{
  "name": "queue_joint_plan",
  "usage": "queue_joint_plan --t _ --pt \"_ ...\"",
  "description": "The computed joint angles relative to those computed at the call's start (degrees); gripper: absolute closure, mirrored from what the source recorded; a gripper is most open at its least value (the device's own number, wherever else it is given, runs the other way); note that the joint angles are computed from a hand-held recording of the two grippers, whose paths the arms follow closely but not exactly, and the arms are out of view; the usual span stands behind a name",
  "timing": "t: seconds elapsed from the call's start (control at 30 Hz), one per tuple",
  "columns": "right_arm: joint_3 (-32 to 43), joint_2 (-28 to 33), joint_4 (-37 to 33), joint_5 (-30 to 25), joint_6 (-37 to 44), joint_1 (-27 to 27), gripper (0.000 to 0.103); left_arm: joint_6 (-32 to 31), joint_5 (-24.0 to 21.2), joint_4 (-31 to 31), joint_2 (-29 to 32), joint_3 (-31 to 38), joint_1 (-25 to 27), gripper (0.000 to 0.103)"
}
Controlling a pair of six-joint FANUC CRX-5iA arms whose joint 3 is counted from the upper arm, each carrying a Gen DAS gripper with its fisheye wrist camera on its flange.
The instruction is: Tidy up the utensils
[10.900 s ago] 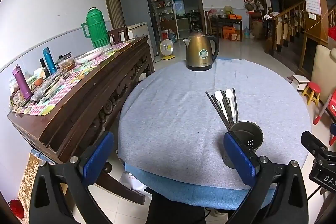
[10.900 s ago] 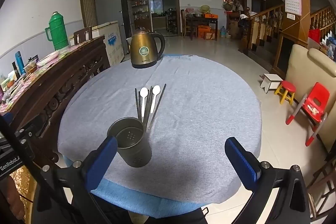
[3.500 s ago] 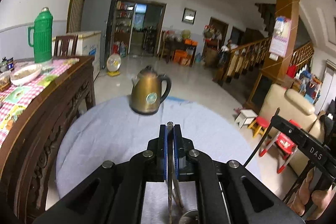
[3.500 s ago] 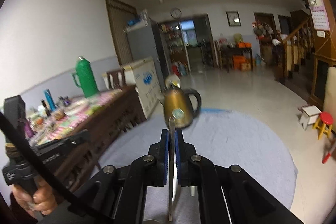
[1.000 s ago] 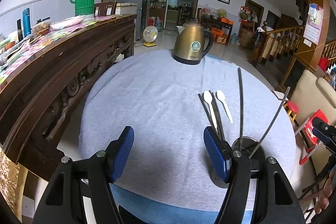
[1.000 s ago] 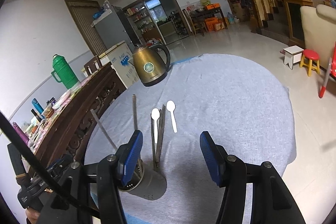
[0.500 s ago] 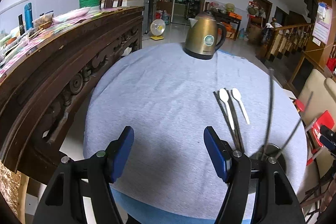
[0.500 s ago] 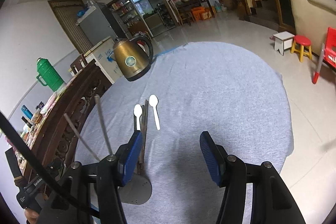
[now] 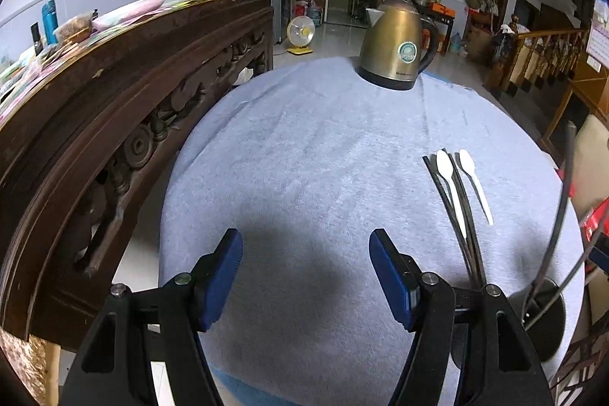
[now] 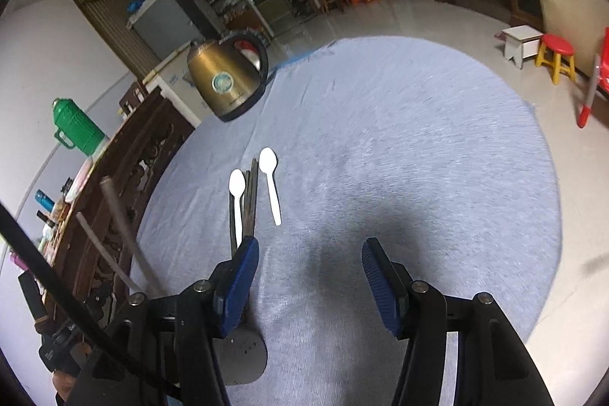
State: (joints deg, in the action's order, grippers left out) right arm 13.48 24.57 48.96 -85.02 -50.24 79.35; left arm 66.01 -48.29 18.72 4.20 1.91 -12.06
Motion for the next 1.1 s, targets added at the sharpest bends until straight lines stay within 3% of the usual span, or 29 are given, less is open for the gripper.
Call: queue_joint_plan --t 0.3,0.47,0.67,0.77,0.9,1.03,1.1 --pt "-11.78 -7.93 -2.66 16.43 2.73 -7.89 0.043 1.13 -4.63 -2.36 9.92 12.01 -1.83 0.033" --pt "-10.43 -7.09 -4.87 24.03 11.06 -13.61 0.043 1.12 -9.96 -1.49 17.5 21.6 -3.94 0.033" --pt "-5.64 -3.33 -9.27 31.53 20.45 -19.98 0.043 2.54 -19.61 1.06 27.53 34.76 -6.73 0.033" --pt "0.51 0.44 -14.37 29.66 27.91 -21.76 0.043 2.77 -21.49 1.57 29.76 37.58 -7.82 0.037" --pt "6.98 4.57 -18.01 26.76 34.97 -23.08 0.054 3.12 -24.25 1.3 31.98 40.43 -8.84 0.053" --pt "12.26 8.06 -19.46 22.76 40.24 -23.75 0.058 4.13 -25.84 0.68 33.74 42.84 -9.16 0.053" --pt "16.83 10.62 -22.58 19.18 44.48 -24.23 0.066 4.68 -26.5 0.47 34.37 43.78 -9.16 0.054"
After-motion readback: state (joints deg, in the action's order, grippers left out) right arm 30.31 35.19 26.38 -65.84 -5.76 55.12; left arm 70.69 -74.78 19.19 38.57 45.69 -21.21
